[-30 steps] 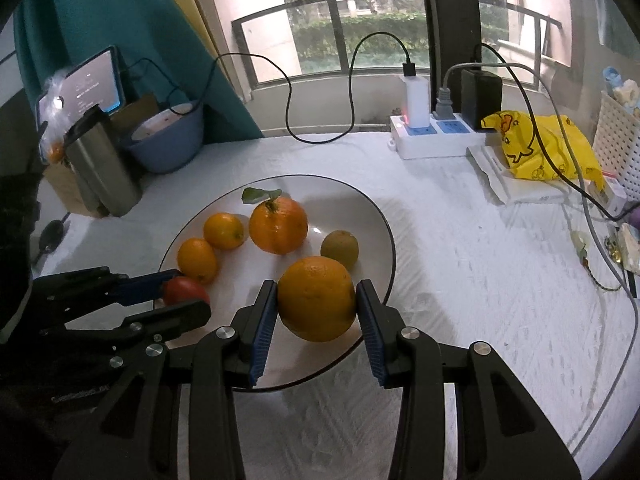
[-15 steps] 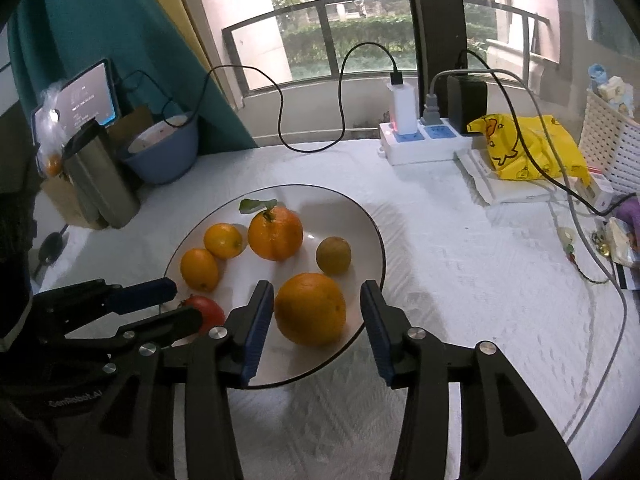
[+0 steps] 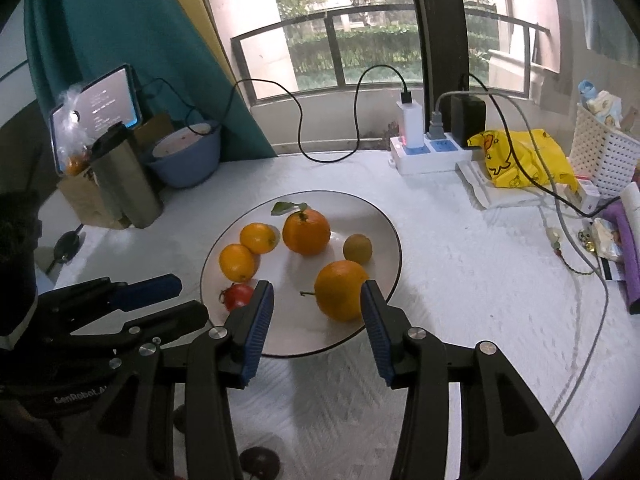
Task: Organize fruits
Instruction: 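Open the left tool onto the plate while the right tool releases the large orange there, then move both tools back toward the dark cherries beside the plate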
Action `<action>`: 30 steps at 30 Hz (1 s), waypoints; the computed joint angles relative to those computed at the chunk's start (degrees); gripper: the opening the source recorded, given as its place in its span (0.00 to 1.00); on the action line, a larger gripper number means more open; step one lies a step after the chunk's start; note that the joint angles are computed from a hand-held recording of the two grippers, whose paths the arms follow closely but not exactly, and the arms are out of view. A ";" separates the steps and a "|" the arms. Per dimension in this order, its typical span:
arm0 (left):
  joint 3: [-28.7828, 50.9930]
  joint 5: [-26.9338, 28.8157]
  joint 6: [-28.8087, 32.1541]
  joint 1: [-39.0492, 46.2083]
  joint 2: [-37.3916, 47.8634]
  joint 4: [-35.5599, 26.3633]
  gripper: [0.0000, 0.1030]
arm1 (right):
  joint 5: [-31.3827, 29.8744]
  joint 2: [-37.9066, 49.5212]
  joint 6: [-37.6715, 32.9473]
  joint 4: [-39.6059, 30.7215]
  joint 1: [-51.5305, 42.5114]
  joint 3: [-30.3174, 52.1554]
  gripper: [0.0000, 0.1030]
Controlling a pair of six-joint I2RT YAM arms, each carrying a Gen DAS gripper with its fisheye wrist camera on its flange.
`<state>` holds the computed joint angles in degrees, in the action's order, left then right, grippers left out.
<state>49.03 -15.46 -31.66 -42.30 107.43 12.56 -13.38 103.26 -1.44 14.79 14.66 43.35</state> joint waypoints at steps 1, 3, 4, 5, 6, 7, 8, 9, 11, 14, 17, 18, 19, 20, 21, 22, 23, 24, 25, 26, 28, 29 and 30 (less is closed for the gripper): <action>-0.49 -0.35 -0.19 -0.37 -0.47 0.10 0.46 | 0.13 -0.67 0.10 0.03 0.10 -0.56 0.46; -1.42 -1.02 -0.49 -1.08 -1.59 0.00 0.46 | 0.31 -2.00 0.24 0.16 0.25 -1.75 0.46; -2.04 -1.50 -0.75 -1.55 -2.30 -0.02 0.46 | 0.35 -2.68 0.30 0.27 0.31 -2.39 0.46; -2.53 -1.76 -0.92 -1.86 -2.87 -0.06 0.46 | 0.39 -3.32 0.34 0.36 0.38 -3.02 0.46; -2.87 -2.07 -1.11 -2.25 -3.34 -0.14 0.46 | 0.53 -4.04 0.42 0.50 0.47 -3.73 0.46; -3.45 -2.52 -1.32 -2.70 -3.93 -0.10 0.46 | 0.56 -4.61 0.46 0.58 0.49 -4.29 0.46; -3.89 -2.84 -1.56 -3.05 -4.38 -0.10 0.46 | 0.65 -5.37 0.54 0.66 0.60 -5.06 0.46; -4.17 -3.08 -1.82 -3.34 -4.74 -0.22 0.46 | 0.73 -5.91 0.56 0.75 0.68 -5.65 0.46; -4.91 -3.69 -2.40 -4.11 -5.51 -0.32 0.46 | 0.87 -7.15 0.53 0.84 0.80 -6.93 0.46; -5.89 -4.40 -3.19 -5.19 -6.24 -0.21 0.46 | 1.16 -8.84 0.59 0.72 0.99 -8.40 0.46; -6.58 -5.06 -3.97 -6.21 -6.67 -0.06 0.46 | 1.38 -10.56 0.60 0.88 1.06 -10.11 0.46; -6.96 -5.36 -4.27 -6.65 -6.95 0.03 0.46 | 1.49 -11.27 0.60 0.99 1.15 -10.85 0.46; -7.44 -5.76 -4.60 -7.20 -7.28 0.13 0.46 | 1.60 -11.77 0.63 1.07 1.23 -11.40 0.46; -8.04 -6.19 -5.01 -7.76 -7.58 0.36 0.46 | 1.64 -12.18 0.65 1.08 1.27 -11.87 0.46; -8.51 -6.44 -5.45 -8.18 -7.72 0.62 0.46 | 1.69 -12.68 0.65 1.13 1.35 -12.44 0.46; -8.64 -6.49 -5.72 -8.40 -7.78 0.63 0.46 | 1.83 -13.20 0.68 1.33 1.52 -13.15 0.46; -9.16 -6.78 -6.34 -9.00 -7.90 0.84 0.46 | 1.87 -13.59 0.62 1.31 1.56 -13.60 0.46; -9.39 -6.92 -6.68 -9.35 -7.84 0.95 0.46 | 1.96 -14.03 0.67 1.38 1.68 -14.23 0.46; -9.61 -7.04 -7.02 -9.75 -7.83 0.99 0.46 | 1.93 -14.36 0.69 1.51 1.74 -14.78 0.46; -9.90 -7.10 -7.47 -10.23 -7.69 1.12 0.46 | 2.10 -14.61 0.77 1.71 1.93 -15.38 0.46; -10.39 -7.25 -8.07 -10.98 -7.56 1.45 0.46 | 2.22 -14.76 0.85 2.13 2.09 -16.52 0.46; -10.59 -7.29 -8.37 -11.54 -7.36 1.73 0.46 | 2.26 -14.88 0.84 2.32 2.14 -17.00 0.46; -10.70 -7.36 -8.61 -11.93 -7.17 1.94 0.46 | 2.29 -14.92 0.91 2.60 2.22 -17.58 0.46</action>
<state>38.33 -22.82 -40.27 -54.24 100.26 14.50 -11.08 88.35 -0.53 17.39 16.89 25.77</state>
